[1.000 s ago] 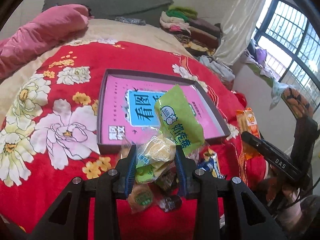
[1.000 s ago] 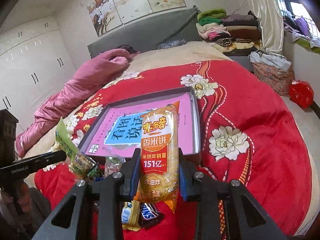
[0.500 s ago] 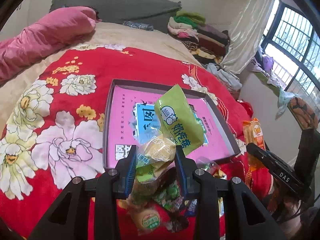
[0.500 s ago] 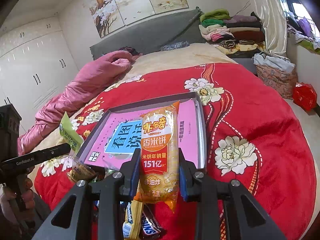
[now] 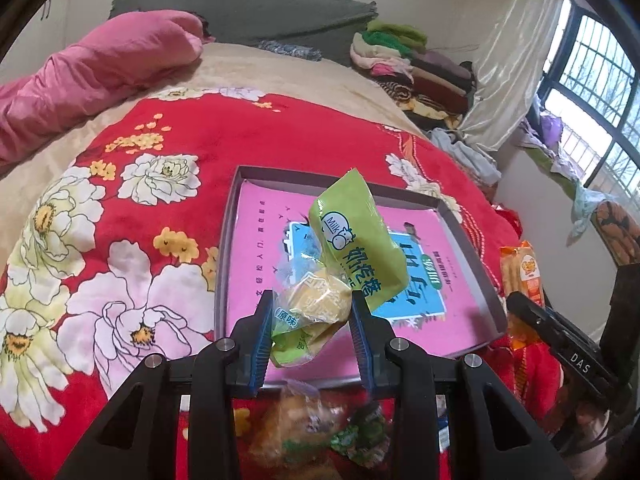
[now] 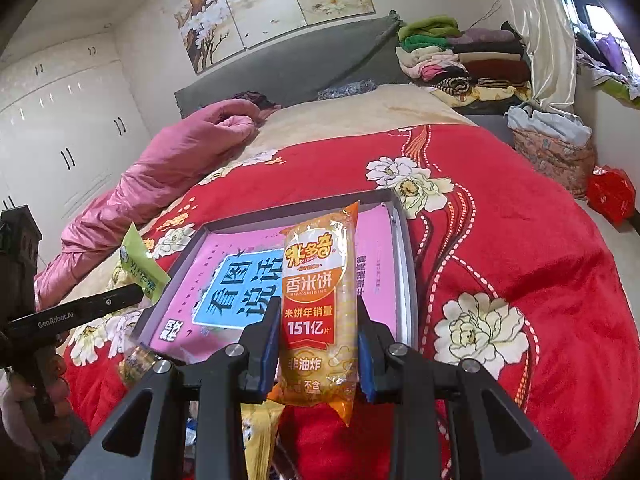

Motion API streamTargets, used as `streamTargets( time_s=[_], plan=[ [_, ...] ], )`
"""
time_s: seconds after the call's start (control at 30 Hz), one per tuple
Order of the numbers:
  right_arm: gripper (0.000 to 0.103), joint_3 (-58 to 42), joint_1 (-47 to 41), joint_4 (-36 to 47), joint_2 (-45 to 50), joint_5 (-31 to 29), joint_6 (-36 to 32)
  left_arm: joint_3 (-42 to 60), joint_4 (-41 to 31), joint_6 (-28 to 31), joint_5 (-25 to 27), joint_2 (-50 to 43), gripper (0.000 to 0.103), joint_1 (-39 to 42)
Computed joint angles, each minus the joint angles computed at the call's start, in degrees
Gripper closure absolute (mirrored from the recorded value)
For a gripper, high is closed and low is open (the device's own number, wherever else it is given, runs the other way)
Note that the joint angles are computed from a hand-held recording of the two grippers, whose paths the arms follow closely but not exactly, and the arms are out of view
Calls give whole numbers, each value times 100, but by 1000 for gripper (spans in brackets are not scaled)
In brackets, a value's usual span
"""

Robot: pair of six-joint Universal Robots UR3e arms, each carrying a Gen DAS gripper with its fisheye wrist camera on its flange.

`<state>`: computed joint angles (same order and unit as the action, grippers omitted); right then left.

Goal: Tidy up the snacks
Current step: 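Lift both held snack bags and carry them over the tray, then lower both bags onto the pink book in the tray and open both tools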

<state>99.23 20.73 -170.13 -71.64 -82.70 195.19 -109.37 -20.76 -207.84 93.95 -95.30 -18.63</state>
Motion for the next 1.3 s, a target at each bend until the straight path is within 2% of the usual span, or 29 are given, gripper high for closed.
streamTargets(
  time_s=[0.53, 0.83, 1.3],
  plan=[
    [70, -877, -42, 386, 887, -155, -29, 461, -74, 85, -84, -764, 66, 50],
    [70, -1023, 61, 589, 1023, -421, -166, 458, -44, 137, -47, -959, 66, 79],
    [70, -902, 42, 638, 974, -414, -128, 450, -70, 219, -117, -1002, 65, 91]
  ],
)
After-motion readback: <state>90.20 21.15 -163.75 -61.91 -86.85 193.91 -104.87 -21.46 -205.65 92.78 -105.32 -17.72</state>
